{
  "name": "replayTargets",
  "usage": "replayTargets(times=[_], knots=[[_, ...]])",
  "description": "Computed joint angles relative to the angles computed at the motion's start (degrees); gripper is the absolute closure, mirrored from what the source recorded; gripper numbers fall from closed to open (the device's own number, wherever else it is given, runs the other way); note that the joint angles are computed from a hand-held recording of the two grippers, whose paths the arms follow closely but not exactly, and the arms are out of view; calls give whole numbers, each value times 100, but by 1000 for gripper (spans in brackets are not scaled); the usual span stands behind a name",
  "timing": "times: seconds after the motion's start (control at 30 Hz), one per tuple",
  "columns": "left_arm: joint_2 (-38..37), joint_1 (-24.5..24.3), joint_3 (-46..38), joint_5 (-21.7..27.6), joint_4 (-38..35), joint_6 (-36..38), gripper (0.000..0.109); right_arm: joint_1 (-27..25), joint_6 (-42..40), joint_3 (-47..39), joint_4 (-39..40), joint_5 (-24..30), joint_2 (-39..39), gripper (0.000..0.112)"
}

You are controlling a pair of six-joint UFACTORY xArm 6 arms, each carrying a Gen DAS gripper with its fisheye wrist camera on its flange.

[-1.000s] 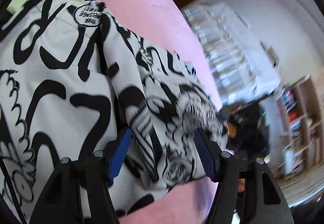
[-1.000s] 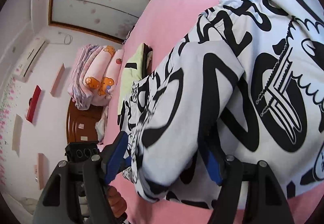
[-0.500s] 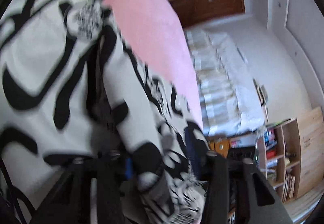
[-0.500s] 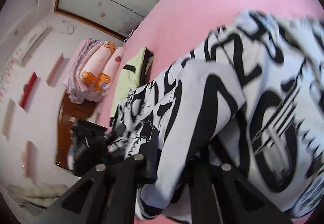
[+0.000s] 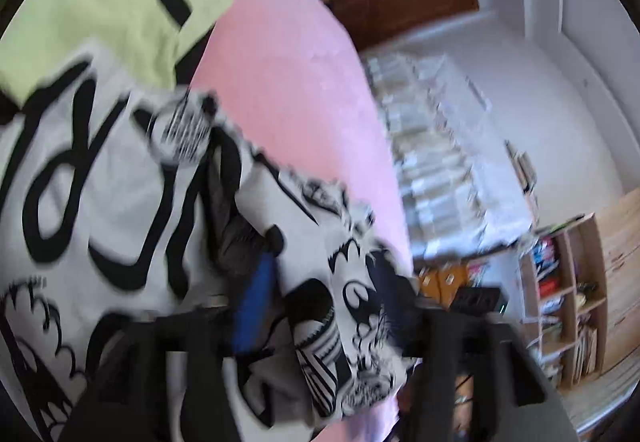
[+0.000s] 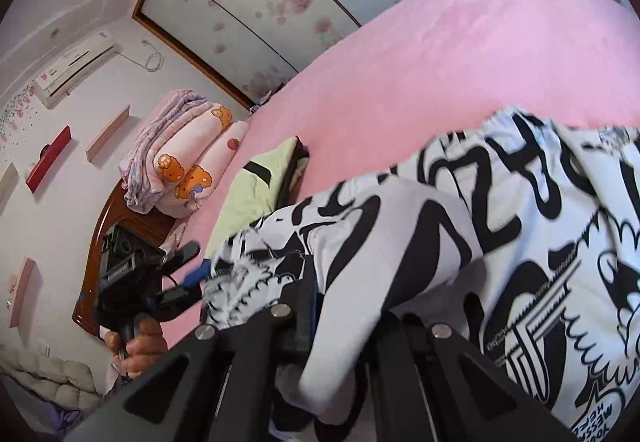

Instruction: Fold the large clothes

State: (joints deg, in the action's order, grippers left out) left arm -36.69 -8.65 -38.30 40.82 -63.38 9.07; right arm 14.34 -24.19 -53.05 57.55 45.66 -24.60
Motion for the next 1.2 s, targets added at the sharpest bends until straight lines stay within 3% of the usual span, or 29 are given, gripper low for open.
replayTargets(times=[0.03, 0.07, 0.23, 0.33, 0.4, 0.43, 0.47, 0.53, 0.6, 0.7, 0.83, 1.07, 1.2], knots=[[-72, -25, 109, 40, -60, 72, 31, -49, -10, 29, 10, 68, -14, 108], [-134, -57, 201, 60, -127, 142, 28, -98, -8, 48, 10, 144, -21, 108], [55, -414, 344, 231, 63, 83, 28, -257, -34, 59, 24, 489, -20, 108], [205, -719, 364, 66, -53, 160, 30, -294, -44, 45, 128, 596, -22, 108], [311, -1068, 280, -430, -35, 106, 72, -316, -17, 35, 211, 678, -9, 108], [333, -1258, 241, -801, 293, -143, 104, -306, 0, 45, 194, 680, -14, 108], [332, -1405, 209, -1130, 606, -392, 106, -283, 34, 28, 125, 666, -7, 108], [151, -1571, 203, -1689, 1374, -846, 106, -188, 144, -21, -101, 539, -7, 108], [-43, -1509, 166, -1731, 2248, -1400, 106, -94, 220, -2, -352, 305, -98, 109], [-259, -1331, 104, -1257, 3672, -2225, 106, -41, 250, 116, -546, 154, -268, 109], [-512, -1384, 499, -609, 4967, -3121, 106, 146, 494, 613, -1276, -43, -540, 109], [-1155, -1399, 1482, -854, 5225, -3772, 104, 385, 604, 1694, -1603, -531, -1103, 110], [-1442, -1269, 1399, -446, 5299, -3961, 98, 334, 706, 1488, -1953, -216, -1145, 101]])
